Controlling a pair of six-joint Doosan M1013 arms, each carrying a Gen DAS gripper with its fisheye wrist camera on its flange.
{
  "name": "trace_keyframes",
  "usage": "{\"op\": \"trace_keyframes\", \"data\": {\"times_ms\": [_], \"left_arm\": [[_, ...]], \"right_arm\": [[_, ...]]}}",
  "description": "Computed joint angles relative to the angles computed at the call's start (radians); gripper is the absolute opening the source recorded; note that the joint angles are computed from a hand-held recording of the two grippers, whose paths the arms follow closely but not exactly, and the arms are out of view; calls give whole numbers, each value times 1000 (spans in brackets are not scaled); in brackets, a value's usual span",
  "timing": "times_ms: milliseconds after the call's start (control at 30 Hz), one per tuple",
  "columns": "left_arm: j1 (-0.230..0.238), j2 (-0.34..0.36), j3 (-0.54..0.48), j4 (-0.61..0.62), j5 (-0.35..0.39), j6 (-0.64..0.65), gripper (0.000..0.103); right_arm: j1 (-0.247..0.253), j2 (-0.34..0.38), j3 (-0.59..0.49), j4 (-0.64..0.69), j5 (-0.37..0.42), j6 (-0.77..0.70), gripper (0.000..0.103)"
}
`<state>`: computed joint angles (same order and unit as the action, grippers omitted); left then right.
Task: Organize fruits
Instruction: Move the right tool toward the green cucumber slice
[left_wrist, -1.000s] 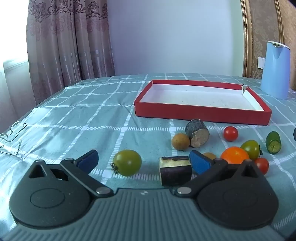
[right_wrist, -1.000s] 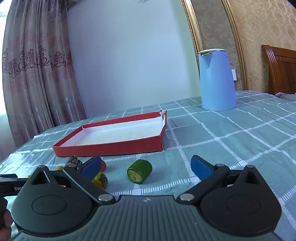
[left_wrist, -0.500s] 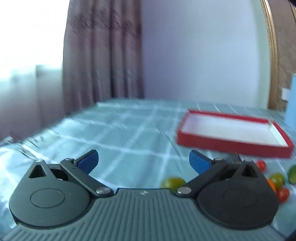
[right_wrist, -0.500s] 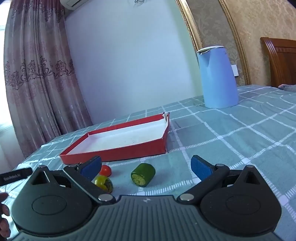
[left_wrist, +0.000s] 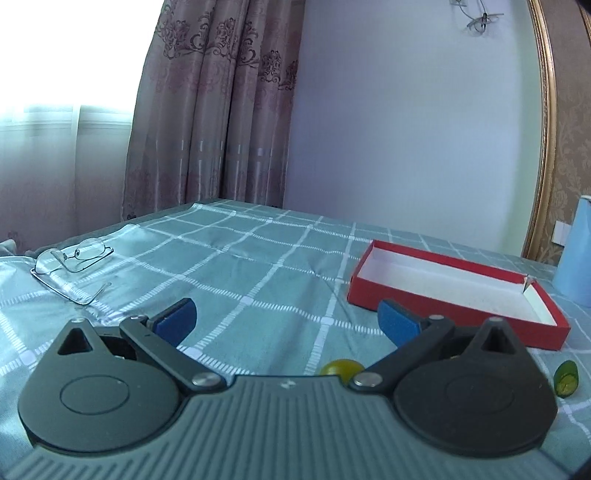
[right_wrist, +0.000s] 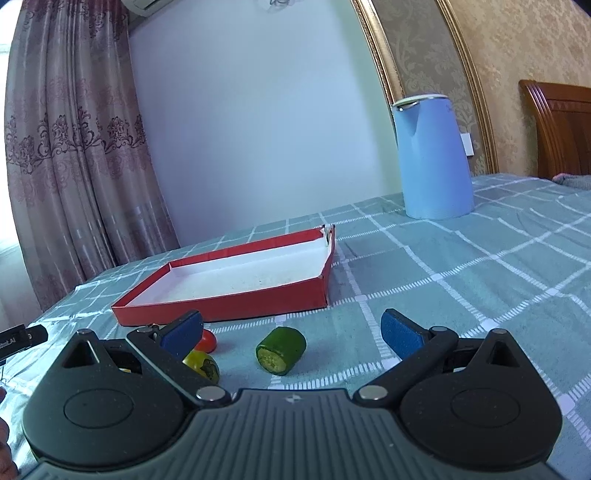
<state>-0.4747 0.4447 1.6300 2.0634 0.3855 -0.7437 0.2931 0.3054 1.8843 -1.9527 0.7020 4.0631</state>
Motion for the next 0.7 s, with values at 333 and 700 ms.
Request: {"op": "trace_keyframes", "data": {"times_ms": [333, 700], "left_arm": [[21, 20, -53, -381, -109, 361, 103], [23, 22, -65, -478, -116, 461, 103]], "right_arm": [[6, -4, 4, -48, 10, -23, 103], [6, -7, 11, -67, 10, -65, 103]]}}
